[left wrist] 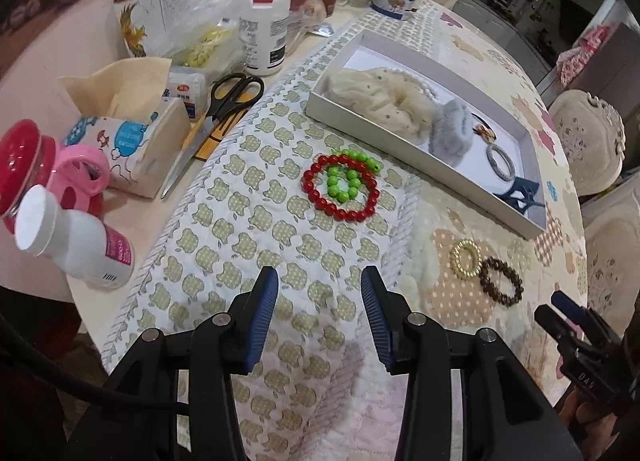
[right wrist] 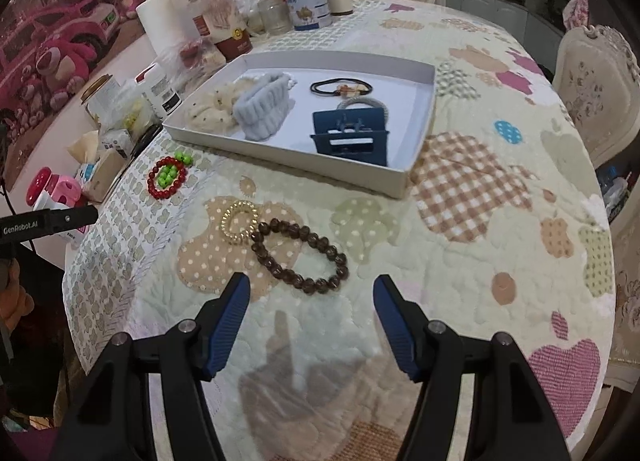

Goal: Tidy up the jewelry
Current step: 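Grasp brown wooden bead bracelet with right tool while left tool grasps red bead bracelet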

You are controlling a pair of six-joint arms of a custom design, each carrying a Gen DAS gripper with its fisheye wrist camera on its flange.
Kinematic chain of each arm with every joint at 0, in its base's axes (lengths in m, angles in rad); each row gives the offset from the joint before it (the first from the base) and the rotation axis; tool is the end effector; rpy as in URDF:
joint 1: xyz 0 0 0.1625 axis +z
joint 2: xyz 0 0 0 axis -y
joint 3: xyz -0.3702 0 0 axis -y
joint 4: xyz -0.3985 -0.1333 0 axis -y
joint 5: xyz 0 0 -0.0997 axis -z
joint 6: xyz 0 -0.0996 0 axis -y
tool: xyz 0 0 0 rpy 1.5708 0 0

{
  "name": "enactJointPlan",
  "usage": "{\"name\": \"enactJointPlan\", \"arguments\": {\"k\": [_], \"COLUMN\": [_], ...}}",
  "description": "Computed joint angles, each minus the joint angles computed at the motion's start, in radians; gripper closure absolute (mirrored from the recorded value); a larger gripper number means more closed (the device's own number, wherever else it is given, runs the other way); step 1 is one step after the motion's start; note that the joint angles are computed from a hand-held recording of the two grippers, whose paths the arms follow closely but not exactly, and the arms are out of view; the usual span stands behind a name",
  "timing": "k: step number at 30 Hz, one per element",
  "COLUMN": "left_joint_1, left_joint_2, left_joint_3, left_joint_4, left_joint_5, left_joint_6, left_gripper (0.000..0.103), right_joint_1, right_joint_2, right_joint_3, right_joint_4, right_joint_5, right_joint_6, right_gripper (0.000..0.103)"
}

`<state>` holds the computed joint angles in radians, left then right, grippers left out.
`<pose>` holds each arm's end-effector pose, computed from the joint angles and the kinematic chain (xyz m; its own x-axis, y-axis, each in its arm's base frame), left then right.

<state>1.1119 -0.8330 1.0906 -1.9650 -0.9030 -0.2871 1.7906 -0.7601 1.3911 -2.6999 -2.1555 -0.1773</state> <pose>-0.1547 -0.7532 0.2710 -0.8352 0.0095 -0.5498 0.2110 0.9289 -0.3043 0.2328 -0.6830 0.1571 -0.8239 -0.0769 0.5615 -0.3422 0.8572 -0.3848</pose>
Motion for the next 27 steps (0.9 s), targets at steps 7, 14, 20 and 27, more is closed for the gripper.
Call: {"name": "enactJointPlan", "arguments": {"k": [7, 14, 20, 27], "left_joint_1": [0.041, 0.072, 0.088, 0.091], "left_joint_2": [0.128, 0.265, 0.334, 0.377], "left_joint_3": [-0.188, -0.384, -0.492, -0.56], "left_joint_4": [0.026, 0.125, 0.18, 0.192], "left_joint_5": [-0.005, 0.0, -0.009, -0.009], "left_joint_6": [0.036, 0.1, 0.135, 0.17], "left_gripper": [0.061, 0.061, 0.061, 0.063], "right_joint_1": [-0.009, -0.028, -0.041, -0.042], "right_joint_2": [0.043, 0.071, 0.103, 0.135], "right_joint_3": [-0.062, -0.089, -0.125, -0.139], "right_joint_4": [0.024, 0.039, 0.057, -0.035], "right_joint_5": [-0.01, -0.019, -0.036, -0.074], "right_joint_6": [0.009, 0.023, 0.024, -0.019], "right_gripper": [0.035, 0.039, 0.049, 0.07]}}
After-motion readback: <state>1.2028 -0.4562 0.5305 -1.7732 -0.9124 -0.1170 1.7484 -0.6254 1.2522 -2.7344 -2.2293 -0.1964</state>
